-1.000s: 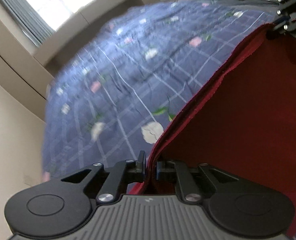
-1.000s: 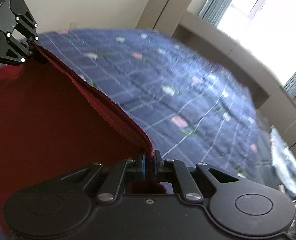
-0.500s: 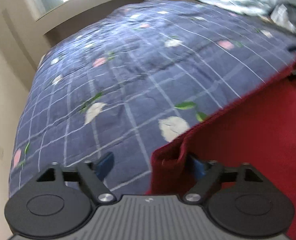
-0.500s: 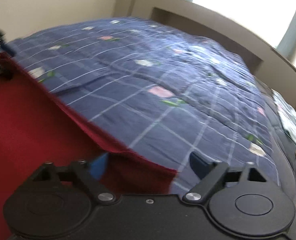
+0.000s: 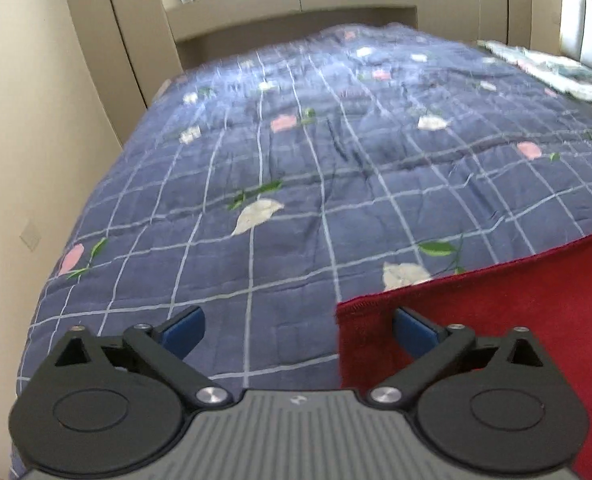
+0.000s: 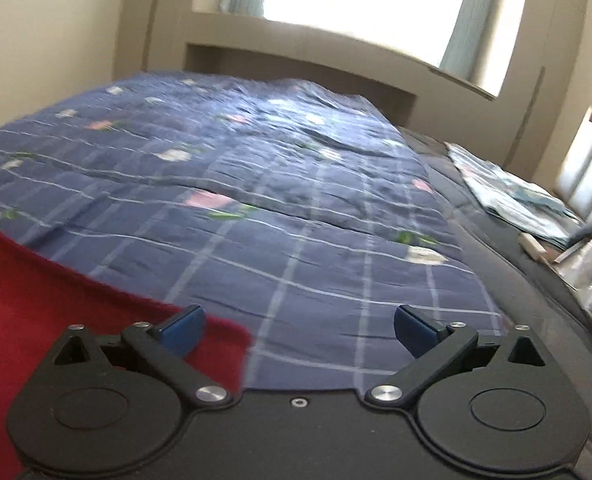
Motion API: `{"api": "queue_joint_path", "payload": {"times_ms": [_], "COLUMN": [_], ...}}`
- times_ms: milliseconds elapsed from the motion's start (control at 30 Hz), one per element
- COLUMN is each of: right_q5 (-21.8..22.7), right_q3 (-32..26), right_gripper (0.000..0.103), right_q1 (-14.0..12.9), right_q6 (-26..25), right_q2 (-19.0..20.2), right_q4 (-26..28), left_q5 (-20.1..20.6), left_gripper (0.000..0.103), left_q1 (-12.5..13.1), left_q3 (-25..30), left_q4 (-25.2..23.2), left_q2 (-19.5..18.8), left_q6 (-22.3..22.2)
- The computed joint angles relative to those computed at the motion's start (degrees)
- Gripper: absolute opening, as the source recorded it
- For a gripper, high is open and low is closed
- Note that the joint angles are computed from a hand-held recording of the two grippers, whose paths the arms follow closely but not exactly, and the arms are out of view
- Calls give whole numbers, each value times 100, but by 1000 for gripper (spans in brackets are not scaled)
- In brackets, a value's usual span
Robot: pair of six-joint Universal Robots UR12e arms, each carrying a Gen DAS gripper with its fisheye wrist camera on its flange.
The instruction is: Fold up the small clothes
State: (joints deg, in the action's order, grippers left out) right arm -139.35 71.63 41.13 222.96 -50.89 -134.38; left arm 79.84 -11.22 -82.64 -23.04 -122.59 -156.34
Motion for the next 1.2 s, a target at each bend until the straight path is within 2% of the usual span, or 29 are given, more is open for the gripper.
{"api": "queue_joint_path", "payload": {"times_ms": [67, 133, 200, 300, 433, 567, 800, 867, 933, 1000, 1067, 1133, 1200], "right_q5": [-42, -224, -490, -706, -733, -493, -443, -404, -652, -1013, -1067, -1039, -1048], "right_q3": [-19, -192, -354, -364, -259, -198, -118, -44, -22, -102, -172, -208, -261], "right_gripper": [102, 102, 102, 102, 102, 102, 102, 102, 102, 102, 102, 102, 102], "right_q1": [62, 116, 148, 155, 139, 88, 87, 85, 143, 235, 313, 419, 541], "right_q6": [-359, -538, -493, -329, 181, 229, 244, 175, 224, 491, 732, 712, 545], "right_q2": [86, 225, 347, 407, 336, 301, 274, 221, 172, 151, 101, 78, 105], "right_q4": [-262, -33, 409, 472, 651, 582, 360, 124, 83, 390, 655, 610, 479], "left_q5": [51, 261, 624, 1035, 917, 811, 368, 344, 316, 7, -347, -387, -231], "left_gripper": [103, 103, 103, 103, 103, 103, 103, 103, 103, 103, 103, 103, 103], "left_q1": [-34, -94, -161, -209, -145, -106, 26, 46, 81, 182, 300, 361, 377], "left_q3": [-170, -307, -402, -456, -470, -458, -479, -495, -606, -742, -826, -913, -1085], "left_q4": [335, 673, 1009, 1255, 1209, 1111, 995, 1013, 1265, 1441, 1298, 1071, 1092], "left_q2": [12, -9, -62, -140, -161, -164, -121, -70, 26, 153, 297, 458, 614], "left_q6": [-137, -320, -587, -850, -1307, -1454, -1785, -1854, -1947, -2085, -2272, -2475, -2573]}}
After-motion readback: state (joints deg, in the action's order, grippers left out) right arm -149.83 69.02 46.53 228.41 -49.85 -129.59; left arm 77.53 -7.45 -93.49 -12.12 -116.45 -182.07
